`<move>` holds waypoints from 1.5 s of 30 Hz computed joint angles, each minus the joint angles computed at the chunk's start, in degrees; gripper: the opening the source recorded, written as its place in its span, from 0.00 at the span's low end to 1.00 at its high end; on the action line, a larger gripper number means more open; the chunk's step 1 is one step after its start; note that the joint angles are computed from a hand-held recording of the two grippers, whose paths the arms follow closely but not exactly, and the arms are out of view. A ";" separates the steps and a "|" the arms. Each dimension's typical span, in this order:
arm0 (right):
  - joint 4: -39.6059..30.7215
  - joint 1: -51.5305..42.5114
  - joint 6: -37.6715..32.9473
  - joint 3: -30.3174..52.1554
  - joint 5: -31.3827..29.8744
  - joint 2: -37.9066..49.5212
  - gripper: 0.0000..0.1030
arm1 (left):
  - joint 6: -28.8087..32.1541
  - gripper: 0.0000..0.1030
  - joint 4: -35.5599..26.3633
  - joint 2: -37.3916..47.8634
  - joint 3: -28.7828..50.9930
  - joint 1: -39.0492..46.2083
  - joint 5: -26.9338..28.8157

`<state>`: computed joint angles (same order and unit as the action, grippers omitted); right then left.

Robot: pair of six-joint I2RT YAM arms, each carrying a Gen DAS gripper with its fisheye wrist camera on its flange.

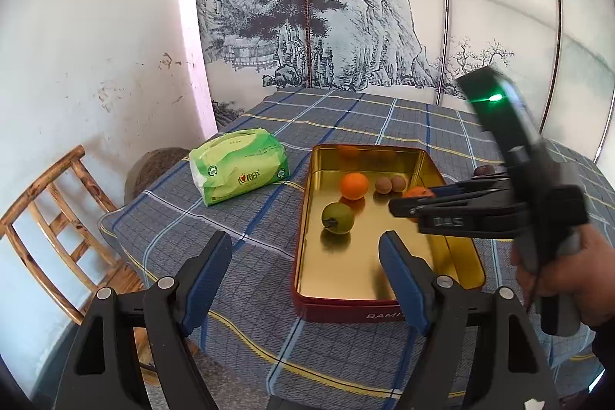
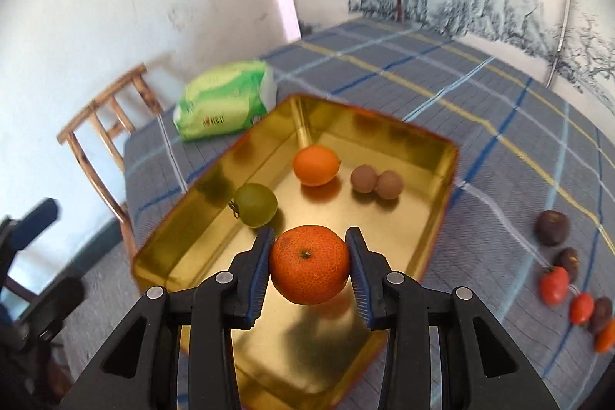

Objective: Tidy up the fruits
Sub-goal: 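Carry the large orange with the right gripper into the tin and release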

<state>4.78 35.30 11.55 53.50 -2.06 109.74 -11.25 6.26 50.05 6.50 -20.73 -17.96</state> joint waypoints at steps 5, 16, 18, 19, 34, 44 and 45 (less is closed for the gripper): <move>-4.75 -0.55 0.11 6.78 0.70 6.03 0.38 | 1.20 0.75 1.07 0.96 -0.29 -0.32 -0.76; -9.81 -0.60 0.40 13.80 2.93 10.60 0.39 | 2.37 0.78 2.86 2.71 -0.89 -0.08 -0.08; -9.73 -0.78 0.84 14.21 3.06 10.85 0.39 | 2.37 0.78 3.07 3.09 -0.91 0.31 0.46; -9.71 -0.79 0.96 14.35 3.04 10.93 0.39 | 2.44 0.78 3.26 3.08 -1.11 0.45 0.64; 0.56 -1.78 3.78 6.13 1.02 4.68 0.40 | 2.29 0.79 4.48 5.64 -1.32 -0.61 0.49; 18.56 -5.29 2.40 -23.32 3.92 -13.87 0.51 | 1.10 0.79 3.40 6.69 -0.61 -4.43 -1.48; 19.97 -6.72 1.68 -27.21 4.51 -16.26 0.52 | 0.88 0.79 3.00 6.60 -0.40 -5.42 -2.03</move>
<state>24.75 28.58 13.23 26.30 2.45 93.48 -10.37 9.26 56.65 6.10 -26.14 -19.99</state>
